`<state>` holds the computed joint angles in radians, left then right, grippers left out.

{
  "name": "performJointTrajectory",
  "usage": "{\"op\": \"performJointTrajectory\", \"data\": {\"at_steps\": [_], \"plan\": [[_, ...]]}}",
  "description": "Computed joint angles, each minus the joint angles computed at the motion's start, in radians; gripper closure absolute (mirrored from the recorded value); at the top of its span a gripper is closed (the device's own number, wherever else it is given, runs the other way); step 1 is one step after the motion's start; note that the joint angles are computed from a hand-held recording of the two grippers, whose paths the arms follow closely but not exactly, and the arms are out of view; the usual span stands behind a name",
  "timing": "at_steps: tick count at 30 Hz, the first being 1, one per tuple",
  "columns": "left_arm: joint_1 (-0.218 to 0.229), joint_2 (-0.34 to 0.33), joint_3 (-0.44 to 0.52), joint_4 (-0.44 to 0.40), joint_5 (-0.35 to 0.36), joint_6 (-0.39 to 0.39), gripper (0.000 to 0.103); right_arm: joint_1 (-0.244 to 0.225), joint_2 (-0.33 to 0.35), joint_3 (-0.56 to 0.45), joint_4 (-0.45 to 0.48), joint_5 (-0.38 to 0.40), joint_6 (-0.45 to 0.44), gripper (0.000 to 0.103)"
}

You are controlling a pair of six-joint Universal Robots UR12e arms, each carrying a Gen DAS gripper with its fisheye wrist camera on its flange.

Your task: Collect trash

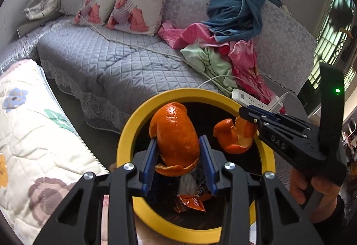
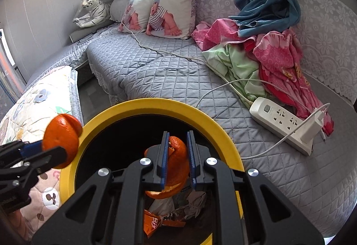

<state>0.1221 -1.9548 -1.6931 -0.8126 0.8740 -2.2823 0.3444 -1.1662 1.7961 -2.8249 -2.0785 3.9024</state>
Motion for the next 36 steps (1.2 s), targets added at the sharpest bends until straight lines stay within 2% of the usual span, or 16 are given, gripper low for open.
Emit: {"op": "performJointTrajectory", "data": {"at_steps": [7,11,13,18,21,24,31,36], "plan": [[-0.012,-0.014,0.014,-0.005,0.007,-0.027,0.067,-0.006,0.003,-0.006,0.017,0.002,0.005,0.088],[-0.005,-0.022,0.036,-0.06,-0.013,-0.045,0.063,-0.007,0.0,-0.008,0.021,0.005,0.016,0.087],[-0.001,-0.022,0.032,-0.03,-0.015,-0.074,0.063,-0.005,-0.003,-0.012,0.037,-0.015,0.033,0.087],[0.011,-0.02,0.041,-0.045,-0.035,-0.099,0.063,0.001,-0.014,-0.015,0.04,-0.043,0.042,0.087],[0.024,-0.011,0.036,-0.025,-0.045,-0.108,0.063,0.007,-0.022,-0.014,0.043,-0.058,0.045,0.087],[0.046,-0.004,0.041,-0.038,-0.07,-0.122,0.063,0.02,-0.027,-0.019,0.048,-0.089,0.041,0.087],[0.124,0.023,0.025,0.037,-0.119,-0.179,0.063,0.062,-0.023,-0.052,0.036,-0.143,-0.002,0.087],[0.213,0.052,-0.015,0.205,-0.132,-0.278,0.063,0.111,0.0,-0.105,-0.021,-0.151,-0.09,0.087]]}}
